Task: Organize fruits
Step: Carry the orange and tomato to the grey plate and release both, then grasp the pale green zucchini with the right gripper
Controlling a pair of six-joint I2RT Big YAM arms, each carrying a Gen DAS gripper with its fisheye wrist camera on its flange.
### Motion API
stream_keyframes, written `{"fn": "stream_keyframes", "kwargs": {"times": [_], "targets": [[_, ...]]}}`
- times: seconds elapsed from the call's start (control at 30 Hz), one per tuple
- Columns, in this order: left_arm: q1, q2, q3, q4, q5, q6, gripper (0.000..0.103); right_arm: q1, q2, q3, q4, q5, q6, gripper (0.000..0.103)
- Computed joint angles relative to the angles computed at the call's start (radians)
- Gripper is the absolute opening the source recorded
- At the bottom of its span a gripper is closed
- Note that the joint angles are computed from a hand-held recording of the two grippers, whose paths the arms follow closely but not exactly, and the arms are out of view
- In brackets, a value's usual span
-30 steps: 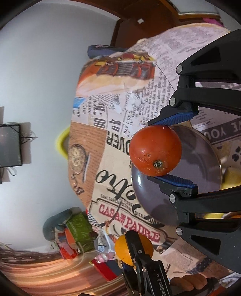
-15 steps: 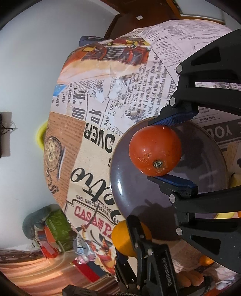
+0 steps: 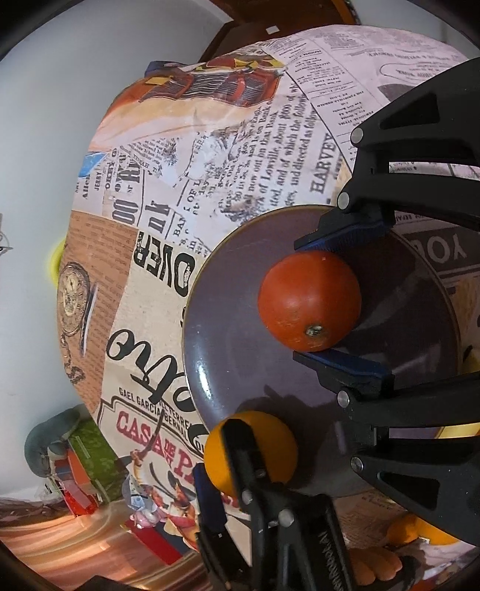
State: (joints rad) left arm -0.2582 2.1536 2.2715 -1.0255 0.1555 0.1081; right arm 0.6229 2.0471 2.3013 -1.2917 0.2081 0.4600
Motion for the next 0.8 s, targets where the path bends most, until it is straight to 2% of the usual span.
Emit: {"fn": "stream_keyframes", "kwargs": {"times": [0.03, 0.1, 0.13, 0.6, 0.8], "targets": [[-0.001, -0.002, -0.001, 0.001, -0.003, 0.003, 0.065, 0.003, -0.004, -0.003, 0.007, 0.011, -0.004, 0.065], [-0.001, -0.006, -0.005, 0.0, -0.005, 0.004, 0.065, 0.009, -0.015, -0.012, 0.022, 0.038, -0.016, 0.074], [0.0, -0.009, -0.007, -0.001, -0.004, 0.001, 0.065, 0.012, -0.017, -0.011, 0.021, 0.05, -0.022, 0.075], [0.037, -0.17, -0.186, 0.08, 0.03, -0.028, 0.066, 0.069, -0.108, -0.079, 0.041, 0.145, -0.014, 0.075], [0.048, -0.266, -0.297, 0.13, 0.019, -0.023, 0.068, 0.104, -0.164, -0.138, 0.056, 0.182, 0.026, 0.075]]}}
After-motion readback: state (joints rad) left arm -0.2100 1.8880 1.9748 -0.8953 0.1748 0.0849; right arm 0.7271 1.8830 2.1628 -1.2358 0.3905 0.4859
